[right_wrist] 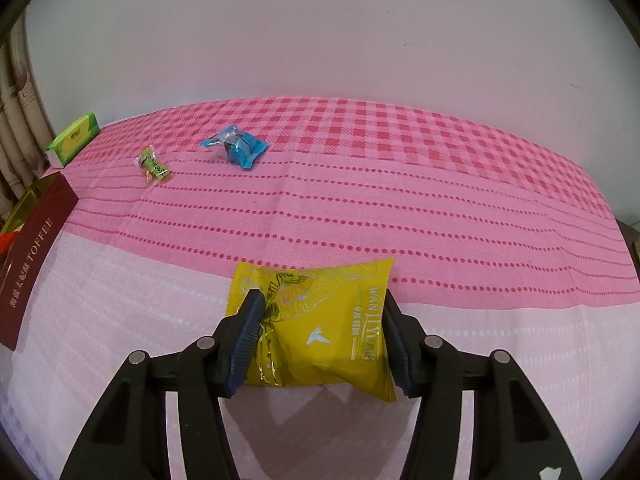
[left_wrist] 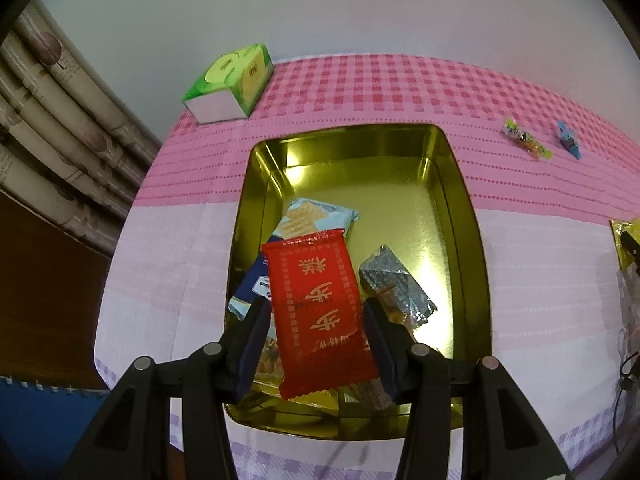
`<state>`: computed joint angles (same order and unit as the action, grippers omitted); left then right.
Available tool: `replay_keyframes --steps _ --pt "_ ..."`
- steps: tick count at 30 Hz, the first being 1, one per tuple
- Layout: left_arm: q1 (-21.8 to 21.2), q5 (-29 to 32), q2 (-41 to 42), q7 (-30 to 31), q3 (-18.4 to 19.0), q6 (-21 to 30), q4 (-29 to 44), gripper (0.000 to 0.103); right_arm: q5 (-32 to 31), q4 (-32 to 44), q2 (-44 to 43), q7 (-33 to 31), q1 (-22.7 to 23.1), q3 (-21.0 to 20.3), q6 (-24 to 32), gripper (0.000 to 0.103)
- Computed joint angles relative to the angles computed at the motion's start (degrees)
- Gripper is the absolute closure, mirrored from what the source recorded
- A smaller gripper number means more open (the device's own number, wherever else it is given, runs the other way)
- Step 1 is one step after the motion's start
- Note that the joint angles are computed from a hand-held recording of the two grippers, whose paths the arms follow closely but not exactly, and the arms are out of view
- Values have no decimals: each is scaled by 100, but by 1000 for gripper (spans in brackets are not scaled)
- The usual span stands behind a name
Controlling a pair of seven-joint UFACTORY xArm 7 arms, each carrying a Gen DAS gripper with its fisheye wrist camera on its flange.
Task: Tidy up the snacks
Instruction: 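Lower the red packet into the tin and open the left gripper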
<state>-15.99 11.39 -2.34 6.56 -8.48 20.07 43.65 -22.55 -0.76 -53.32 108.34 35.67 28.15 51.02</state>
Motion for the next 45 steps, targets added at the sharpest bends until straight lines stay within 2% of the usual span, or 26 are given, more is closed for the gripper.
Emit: replay_keyframes --steps 10,24,28,34,42,45 --pt "10 -127 -232 102 -4 -254 -251 54 15 196 109 -59 -36 25 96 52" --pt "0 -939 -505 652 151 -523 -577 54 -99 559 369 -232 -306 104 35 53" --pt "30 -1129 -587 743 199 -618 -661 54 -245 776 592 -307 -506 157 -60 53" --pt "184 -1028 -735 630 209 -814 -863 54 -576 1153 1015 -370 -883 253 -332 53" --pt "188 -1468 -758 894 487 -917 -940 53 -1313 1960 1777 -435 -1508 391 -736 53" --pt "336 -1408 -761 851 492 -995 -1011 53 -1698 2348 2182 -360 -1751 444 -954 53"
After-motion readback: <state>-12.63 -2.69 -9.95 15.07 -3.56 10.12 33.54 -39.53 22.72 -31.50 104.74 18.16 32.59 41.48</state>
